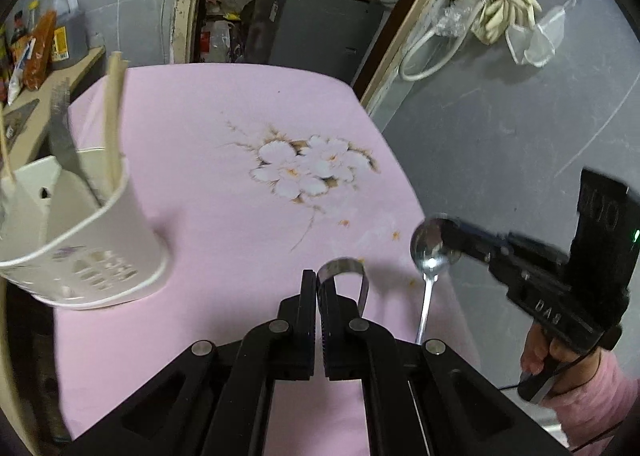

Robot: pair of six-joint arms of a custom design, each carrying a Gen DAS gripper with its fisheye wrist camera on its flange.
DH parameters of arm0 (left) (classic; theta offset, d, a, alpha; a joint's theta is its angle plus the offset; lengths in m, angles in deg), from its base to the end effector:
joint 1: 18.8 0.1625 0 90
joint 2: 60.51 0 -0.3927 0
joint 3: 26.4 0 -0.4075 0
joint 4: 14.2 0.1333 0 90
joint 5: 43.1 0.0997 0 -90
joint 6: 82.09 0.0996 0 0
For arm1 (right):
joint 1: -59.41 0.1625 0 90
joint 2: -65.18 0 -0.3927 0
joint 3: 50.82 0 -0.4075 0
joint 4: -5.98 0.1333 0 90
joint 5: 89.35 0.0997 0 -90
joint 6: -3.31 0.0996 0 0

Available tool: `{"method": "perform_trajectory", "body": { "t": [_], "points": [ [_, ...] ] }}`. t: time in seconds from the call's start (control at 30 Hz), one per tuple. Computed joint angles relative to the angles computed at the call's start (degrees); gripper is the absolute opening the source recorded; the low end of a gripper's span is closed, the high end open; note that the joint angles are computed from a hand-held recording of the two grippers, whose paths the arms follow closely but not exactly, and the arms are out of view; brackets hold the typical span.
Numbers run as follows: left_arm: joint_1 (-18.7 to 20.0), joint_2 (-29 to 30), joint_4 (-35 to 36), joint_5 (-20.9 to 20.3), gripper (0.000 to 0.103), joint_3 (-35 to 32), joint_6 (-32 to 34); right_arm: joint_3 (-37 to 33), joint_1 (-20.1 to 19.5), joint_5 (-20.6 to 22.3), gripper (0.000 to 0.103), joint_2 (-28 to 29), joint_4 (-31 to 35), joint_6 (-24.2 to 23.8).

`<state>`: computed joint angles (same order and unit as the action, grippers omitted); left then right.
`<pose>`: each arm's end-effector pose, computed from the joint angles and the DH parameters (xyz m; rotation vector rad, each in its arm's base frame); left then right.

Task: Organize utensils
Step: 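Lift the spoon with the right gripper and carry it toward the caddy, then lower the spoon into the white caddy and open the right gripper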

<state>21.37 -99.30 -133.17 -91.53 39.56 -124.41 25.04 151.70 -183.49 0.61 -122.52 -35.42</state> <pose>-0.4602 -0.6495 0.1511 0.1527 2.5598 -0.7290 0.1541 -0.6967 0.3946 0.9786 -2.6873 0.6251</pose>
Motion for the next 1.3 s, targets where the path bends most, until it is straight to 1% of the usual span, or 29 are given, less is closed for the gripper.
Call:
{"method": "perform_trajectory", "body": {
  "t": [0.17, 0.23, 0.4, 0.5, 0.63, 0.8, 0.9, 0.97, 1.03, 1.1, 1.13, 1.23, 1.3],
  "points": [
    [-0.53, -4.45, 1.81, -1.40, 0.003, 3.88, 1.23, 2.95, 2.16, -1.38, 0.004, -0.31, -3.93, 2.03],
    [-0.68, -6.13, 1.90, -1.75, 0.003, 5.53, 2.55, 4.14, 2.97, -2.66, 0.004, -0.38, -5.44, 2.51],
    [-0.68, -8.73, 6.20, -3.91, 0.003, 6.82, 5.17, 6.61, 4.35, -5.05, 0.004, -0.75, -8.10, 3.42],
    [-0.87, -10.14, 6.83, -4.18, 0.003, 8.14, 6.66, 7.70, 4.92, -5.75, 0.004, -1.18, -10.06, 4.33],
    [-1.41, -11.83, 7.93, -2.55, 0.003, 9.01, 5.45, 9.01, 6.05, -5.19, 0.004, -1.96, -14.58, 5.32],
    [-2.12, -15.31, 6.71, -0.39, 0.003, 10.51, 3.36, 7.96, 8.85, -4.21, 0.004, -1.42, -20.68, 5.16],
    [-2.57, -17.32, 8.44, 2.48, 0.003, 10.14, 1.24, 6.52, 11.44, -4.60, 0.004, 0.53, -26.15, 4.25],
    [-2.59, -18.62, 9.50, 4.29, 0.003, 9.56, -0.31, 5.08, 13.39, -5.39, 0.004, 2.74, -30.39, 2.77],
    [-2.57, -20.15, 10.24, 7.30, 0.003, 9.08, -1.64, 3.28, 15.41, -7.20, 0.004, 5.38, -34.24, 0.62],
    [-2.34, -20.78, 11.20, 10.25, 0.003, 8.40, -2.56, 1.20, 16.99, -7.74, 0.004, 8.39, -37.84, -1.63],
    [-2.33, -21.32, 12.23, 13.03, 0.003, 8.06, -3.32, 0.42, 17.76, -8.34, 0.004, 9.45, -38.97, -2.22],
    [-1.94, -21.96, 12.72, 17.98, 0.003, 7.59, -3.91, -2.07, 19.68, -9.64, 0.004, 13.51, -43.71, -5.96],
    [-1.60, -22.25, 13.49, 21.06, 0.003, 7.60, -4.15, -2.87, 20.65, -10.45, 0.004, 15.25, -45.88, -8.30]
  ]
}}
